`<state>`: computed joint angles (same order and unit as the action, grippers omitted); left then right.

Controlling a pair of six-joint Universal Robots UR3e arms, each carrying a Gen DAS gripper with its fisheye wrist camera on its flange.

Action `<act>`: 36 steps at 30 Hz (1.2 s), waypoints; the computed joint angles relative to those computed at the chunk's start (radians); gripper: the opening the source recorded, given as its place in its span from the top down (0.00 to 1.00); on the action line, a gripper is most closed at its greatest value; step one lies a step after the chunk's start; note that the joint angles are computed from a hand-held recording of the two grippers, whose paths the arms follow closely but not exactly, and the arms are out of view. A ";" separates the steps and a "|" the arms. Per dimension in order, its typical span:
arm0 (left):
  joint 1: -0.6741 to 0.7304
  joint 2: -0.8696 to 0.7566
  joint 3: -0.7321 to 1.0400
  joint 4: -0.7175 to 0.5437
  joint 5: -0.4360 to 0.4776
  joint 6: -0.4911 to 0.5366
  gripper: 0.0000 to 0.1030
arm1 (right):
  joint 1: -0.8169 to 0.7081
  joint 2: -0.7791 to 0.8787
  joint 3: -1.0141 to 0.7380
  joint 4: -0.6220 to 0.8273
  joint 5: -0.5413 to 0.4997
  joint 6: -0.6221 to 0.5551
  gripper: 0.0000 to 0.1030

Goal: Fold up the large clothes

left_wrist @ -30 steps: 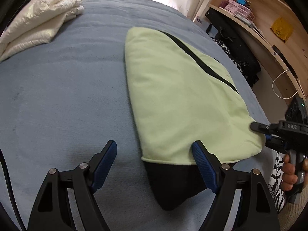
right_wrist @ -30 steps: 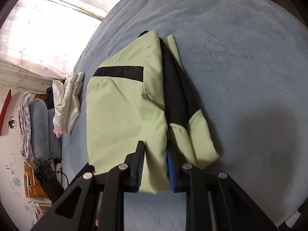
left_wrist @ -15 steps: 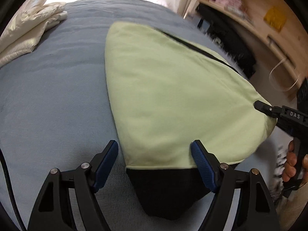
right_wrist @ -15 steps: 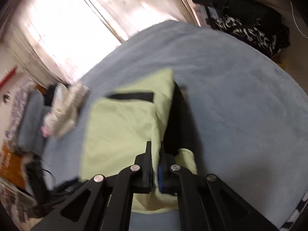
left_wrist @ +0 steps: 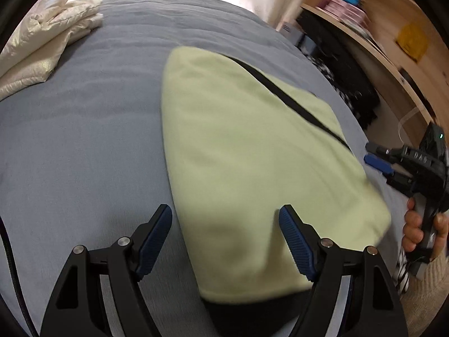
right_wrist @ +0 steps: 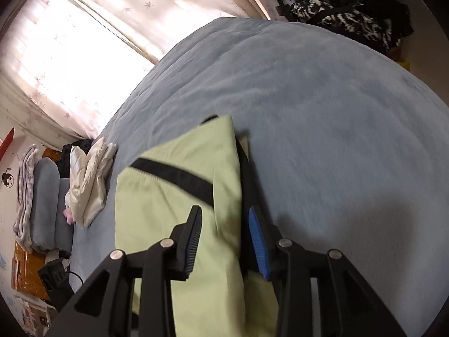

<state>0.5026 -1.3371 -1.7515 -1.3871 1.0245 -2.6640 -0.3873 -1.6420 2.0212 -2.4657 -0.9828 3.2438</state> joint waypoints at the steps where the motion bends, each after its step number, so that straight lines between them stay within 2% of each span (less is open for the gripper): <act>1: -0.017 -0.042 0.027 0.025 0.005 -0.034 0.25 | 0.007 0.044 -0.039 0.007 -0.003 0.005 0.66; 3: -0.053 -0.135 0.095 0.066 0.020 -0.108 0.25 | 0.038 0.179 -0.164 0.024 -0.018 0.039 0.66; 8: -0.082 -0.270 0.189 0.119 0.040 -0.161 0.25 | 0.103 0.332 -0.296 -0.045 -0.074 0.068 0.66; 9: -0.085 -0.285 0.196 0.124 0.045 -0.166 0.25 | 0.121 0.354 -0.320 -0.050 -0.089 0.062 0.70; 10: -0.081 -0.292 0.199 0.125 0.048 -0.163 0.25 | 0.151 0.381 -0.359 -0.040 -0.126 0.033 0.91; 11: -0.092 -0.304 0.211 0.134 0.061 -0.179 0.26 | 0.175 0.395 -0.388 -0.024 -0.163 0.005 0.97; 13: -0.102 -0.319 0.225 0.155 0.067 -0.194 0.28 | 0.217 0.392 -0.398 -0.081 -0.241 -0.019 0.98; 15: -0.117 -0.322 0.197 0.231 0.081 -0.212 0.28 | 0.212 0.359 -0.328 -0.220 -0.246 -0.007 0.98; 16: -0.128 -0.320 0.160 0.296 0.097 -0.217 0.28 | 0.203 0.376 -0.320 -0.239 -0.242 -0.003 0.98; 18: -0.159 -0.339 0.130 0.372 0.117 -0.238 0.28 | 0.210 0.447 -0.370 -0.171 -0.269 -0.001 0.98; 20: -0.167 -0.337 0.118 0.398 0.131 -0.240 0.28 | 0.222 0.473 -0.385 -0.142 -0.290 -0.005 0.96; 22: -0.169 -0.324 0.127 0.392 0.149 -0.232 0.28 | 0.234 0.429 -0.375 -0.126 -0.326 0.016 0.92; 25: -0.170 -0.252 0.101 0.430 0.216 -0.215 0.28 | 0.269 0.338 -0.359 -0.086 -0.415 0.022 0.91; 26: -0.159 -0.219 0.086 0.436 0.209 -0.212 0.28 | 0.271 0.297 -0.325 -0.097 -0.423 0.014 0.91; 30: -0.096 -0.058 0.019 0.375 0.133 -0.169 0.31 | 0.331 0.150 -0.202 -0.117 -0.385 0.012 0.91; 32: -0.097 0.025 -0.022 0.323 0.137 -0.135 0.42 | 0.361 0.104 -0.160 -0.090 -0.355 0.014 0.91; 36: -0.078 0.144 -0.112 0.200 0.129 -0.077 0.43 | 0.456 0.069 -0.049 -0.119 -0.352 0.045 0.91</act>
